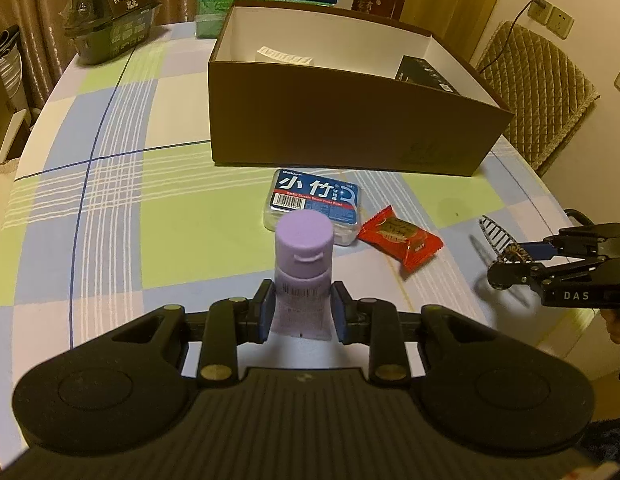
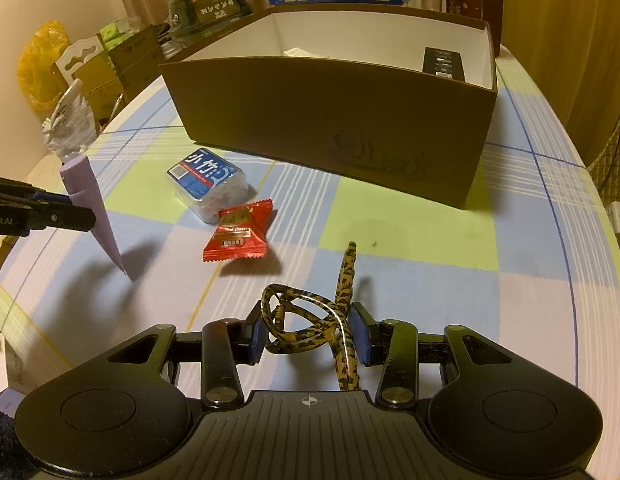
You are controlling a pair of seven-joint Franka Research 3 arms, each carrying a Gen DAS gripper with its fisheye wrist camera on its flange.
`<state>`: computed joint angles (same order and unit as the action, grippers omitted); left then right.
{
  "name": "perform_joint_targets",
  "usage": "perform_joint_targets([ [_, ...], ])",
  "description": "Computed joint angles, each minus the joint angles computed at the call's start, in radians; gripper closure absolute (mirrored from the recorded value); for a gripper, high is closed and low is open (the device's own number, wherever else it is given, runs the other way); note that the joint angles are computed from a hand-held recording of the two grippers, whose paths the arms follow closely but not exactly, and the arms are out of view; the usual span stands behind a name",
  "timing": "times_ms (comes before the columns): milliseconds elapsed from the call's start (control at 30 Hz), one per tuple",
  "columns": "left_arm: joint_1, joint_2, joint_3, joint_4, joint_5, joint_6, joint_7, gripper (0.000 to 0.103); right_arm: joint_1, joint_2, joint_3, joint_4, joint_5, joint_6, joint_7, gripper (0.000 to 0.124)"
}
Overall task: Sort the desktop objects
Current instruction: 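Carry the purple tube with the left tool while the right tool carries the keychain over the box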
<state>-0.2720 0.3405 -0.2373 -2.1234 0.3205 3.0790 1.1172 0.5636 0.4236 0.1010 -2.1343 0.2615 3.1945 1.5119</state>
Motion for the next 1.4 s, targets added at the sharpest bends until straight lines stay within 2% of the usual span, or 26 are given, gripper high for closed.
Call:
perform_joint_targets([
  [67,0.019,-0.002,-0.019,0.001,-0.006,-0.001,0.021,0.078,0.006,0.001,-0.006,0.001,0.0,0.0,0.002,0.084],
  [200,0.062,0.017,-0.071,0.032,-0.046,-0.058,0.093,0.078,-0.005,0.002,0.006,0.003,0.003,0.001,-0.001,0.084],
  [300,0.063,0.055,-0.077,0.076,-0.073,-0.065,0.121,0.081,0.004,0.003,-0.005,0.004,0.004,0.0,0.005,0.084],
  [367,0.049,0.099,-0.065,0.125,-0.075,-0.068,0.124,0.103,0.008,0.0,-0.01,0.002,0.006,0.001,0.009,0.084],
  [467,0.033,0.165,-0.055,0.204,-0.079,-0.107,0.131,0.103,0.023,-0.006,-0.028,-0.005,0.007,0.0,0.021,0.084],
  [500,0.014,0.181,-0.035,0.224,-0.072,-0.109,0.118,0.103,0.03,-0.009,-0.037,-0.008,0.006,0.002,0.027,0.084],
  [533,0.02,0.187,-0.042,0.231,-0.074,-0.097,0.126,0.1,0.036,-0.013,-0.044,-0.013,0.007,0.004,0.032,0.084],
  [600,-0.002,0.192,-0.022,0.26,-0.061,-0.145,0.121,0.087,0.049,-0.018,-0.06,-0.019,0.006,0.006,0.045,0.084],
  [633,-0.016,0.185,-0.007,0.257,-0.045,-0.147,0.116,0.076,0.055,-0.02,-0.069,-0.023,0.006,0.008,0.052,0.084],
  [667,-0.015,0.18,-0.008,0.249,-0.038,-0.14,0.122,0.074,0.057,-0.022,-0.073,-0.026,0.008,0.008,0.059,0.084],
  [767,0.002,0.187,-0.027,0.255,-0.054,-0.158,0.138,0.072,0.065,-0.021,-0.085,-0.026,0.006,0.005,0.075,0.084],
  [1000,-0.054,0.254,0.024,0.347,-0.02,-0.191,0.093,0.069,0.066,-0.016,-0.093,-0.019,-0.01,-0.005,0.09,0.084],
  [1133,-0.05,0.273,0.02,0.369,-0.015,-0.191,0.085,0.075,0.055,-0.019,-0.082,-0.021,-0.014,0.001,0.09,0.084],
  [1400,-0.008,0.17,-0.006,0.25,-0.016,-0.064,0.096,0.076,0.017,-0.012,-0.043,0.001,-0.01,0.023,0.064,0.084],
])
